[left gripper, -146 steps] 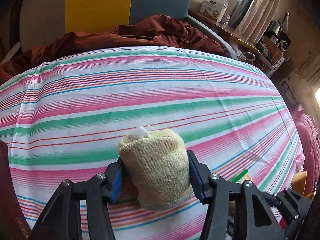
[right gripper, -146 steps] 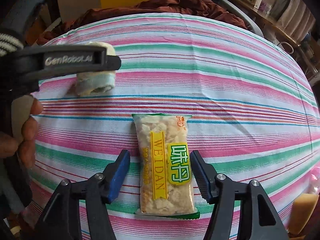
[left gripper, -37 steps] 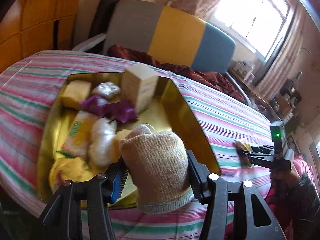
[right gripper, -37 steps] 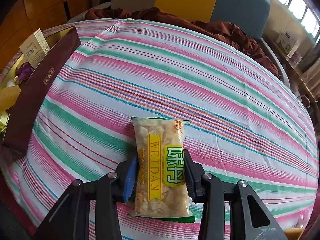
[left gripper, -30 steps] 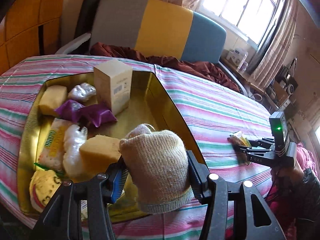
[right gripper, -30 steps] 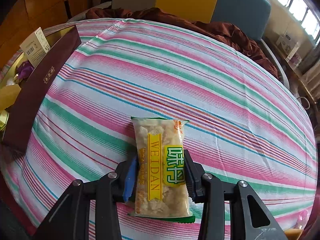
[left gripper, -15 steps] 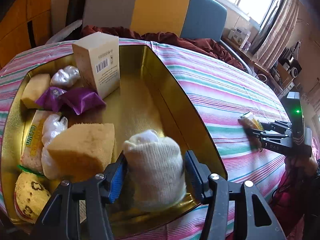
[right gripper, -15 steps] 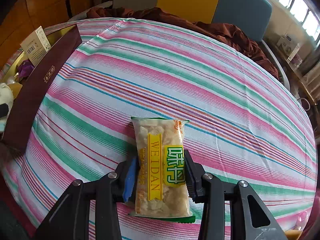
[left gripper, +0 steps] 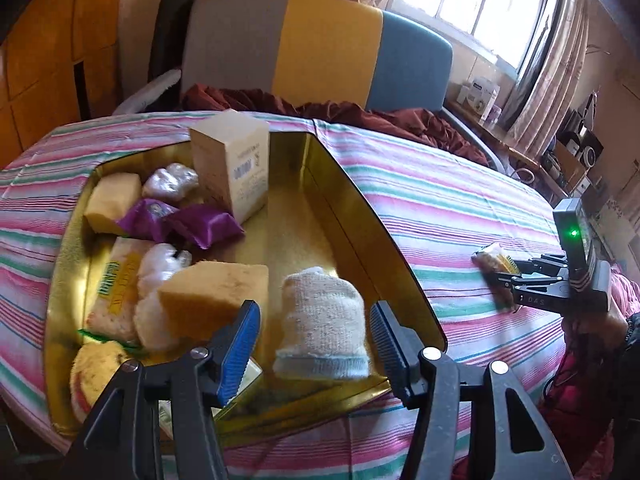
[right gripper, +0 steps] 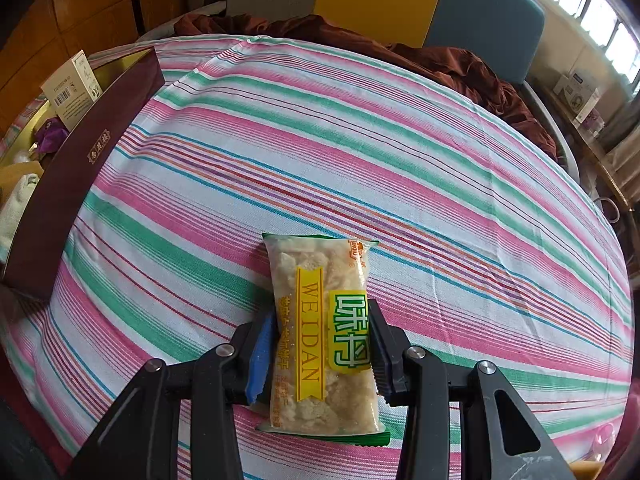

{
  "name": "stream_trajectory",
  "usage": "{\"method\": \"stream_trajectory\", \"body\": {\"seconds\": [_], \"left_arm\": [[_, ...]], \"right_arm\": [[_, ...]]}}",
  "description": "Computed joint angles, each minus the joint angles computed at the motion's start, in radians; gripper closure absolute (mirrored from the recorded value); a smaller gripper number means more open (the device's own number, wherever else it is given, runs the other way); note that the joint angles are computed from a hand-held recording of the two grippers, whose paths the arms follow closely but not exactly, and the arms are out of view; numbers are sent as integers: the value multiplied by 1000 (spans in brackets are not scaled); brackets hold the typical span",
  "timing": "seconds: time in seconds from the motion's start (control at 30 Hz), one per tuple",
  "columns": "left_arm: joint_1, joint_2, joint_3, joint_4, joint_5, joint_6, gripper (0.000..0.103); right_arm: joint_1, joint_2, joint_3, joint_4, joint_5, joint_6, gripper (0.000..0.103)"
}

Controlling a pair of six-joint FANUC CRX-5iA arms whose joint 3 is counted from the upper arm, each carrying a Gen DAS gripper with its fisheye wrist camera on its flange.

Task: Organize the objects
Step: 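Lower the beige knit roll into the gold box and open the left gripper, then carry the WEIDAN snack pack over the gold box and open the right gripper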

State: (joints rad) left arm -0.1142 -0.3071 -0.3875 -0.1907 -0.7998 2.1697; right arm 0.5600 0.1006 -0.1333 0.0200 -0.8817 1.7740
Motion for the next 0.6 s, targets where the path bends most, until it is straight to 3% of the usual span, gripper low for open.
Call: {"method": "stream_trajectory", "body": {"seconds": [0.13,0.27,0.47,0.6], "left_arm": [[-63,-17,49,-154,-109,123,45],[-108,-29,75,-240,-176,196,45],[-125,-63,72,-286,-202,234,45],[-130,-78,70,-307,-210,252,45]], "right_arm": [[3,-3,-8,6,6,-6,60],[2,-2,-6,3,3,-5,60],[-2,8,9,7,-11,-23,60],[21,6,1,63,-22,-111,60]]}}
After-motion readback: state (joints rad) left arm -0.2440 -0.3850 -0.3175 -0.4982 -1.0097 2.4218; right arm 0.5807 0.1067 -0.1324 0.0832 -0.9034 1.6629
